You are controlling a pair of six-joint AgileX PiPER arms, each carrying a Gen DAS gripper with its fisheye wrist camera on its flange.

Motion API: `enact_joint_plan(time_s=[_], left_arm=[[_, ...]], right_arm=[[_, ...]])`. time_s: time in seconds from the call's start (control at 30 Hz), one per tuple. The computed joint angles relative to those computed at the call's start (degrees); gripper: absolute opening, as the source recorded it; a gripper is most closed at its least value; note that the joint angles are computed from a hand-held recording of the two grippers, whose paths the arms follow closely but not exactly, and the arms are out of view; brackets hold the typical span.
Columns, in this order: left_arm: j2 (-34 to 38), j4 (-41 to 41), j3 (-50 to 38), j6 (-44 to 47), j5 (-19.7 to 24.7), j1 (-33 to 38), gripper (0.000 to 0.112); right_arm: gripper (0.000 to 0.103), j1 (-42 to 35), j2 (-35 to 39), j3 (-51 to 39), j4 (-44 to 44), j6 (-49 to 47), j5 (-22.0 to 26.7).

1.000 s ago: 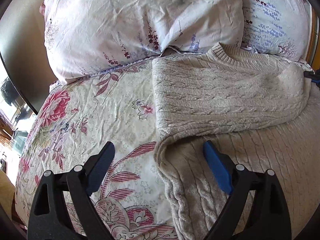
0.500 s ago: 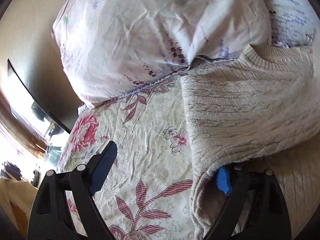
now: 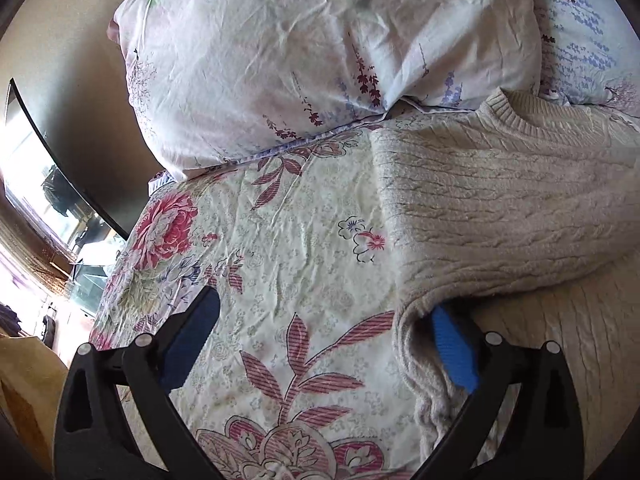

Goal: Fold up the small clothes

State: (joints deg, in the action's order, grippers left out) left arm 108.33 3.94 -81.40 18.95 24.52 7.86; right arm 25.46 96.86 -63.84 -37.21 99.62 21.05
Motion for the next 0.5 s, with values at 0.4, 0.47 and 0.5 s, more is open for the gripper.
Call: enact_joint_plan(time_s=[0.4,0.47,0.5], left_arm=[[21.6,-36.7,-40.9,11.0,35.4,7.2,0.066],[28.9,-32.6,-52.3,5.6,40.7,5.3,0.057],[32.2,-30.4,-58.1,3.3,43.1,4.3,0.054]], right_arm=[[0.043,-7.4,3.4,-8.2,19.2,-24.7,0.9],[0.043,-8.3,4.4,-8.3,23.4,-28.8,-0.6],[0.043,-8.6,4.7,-8.4,25.5,-30.9,-1.1]])
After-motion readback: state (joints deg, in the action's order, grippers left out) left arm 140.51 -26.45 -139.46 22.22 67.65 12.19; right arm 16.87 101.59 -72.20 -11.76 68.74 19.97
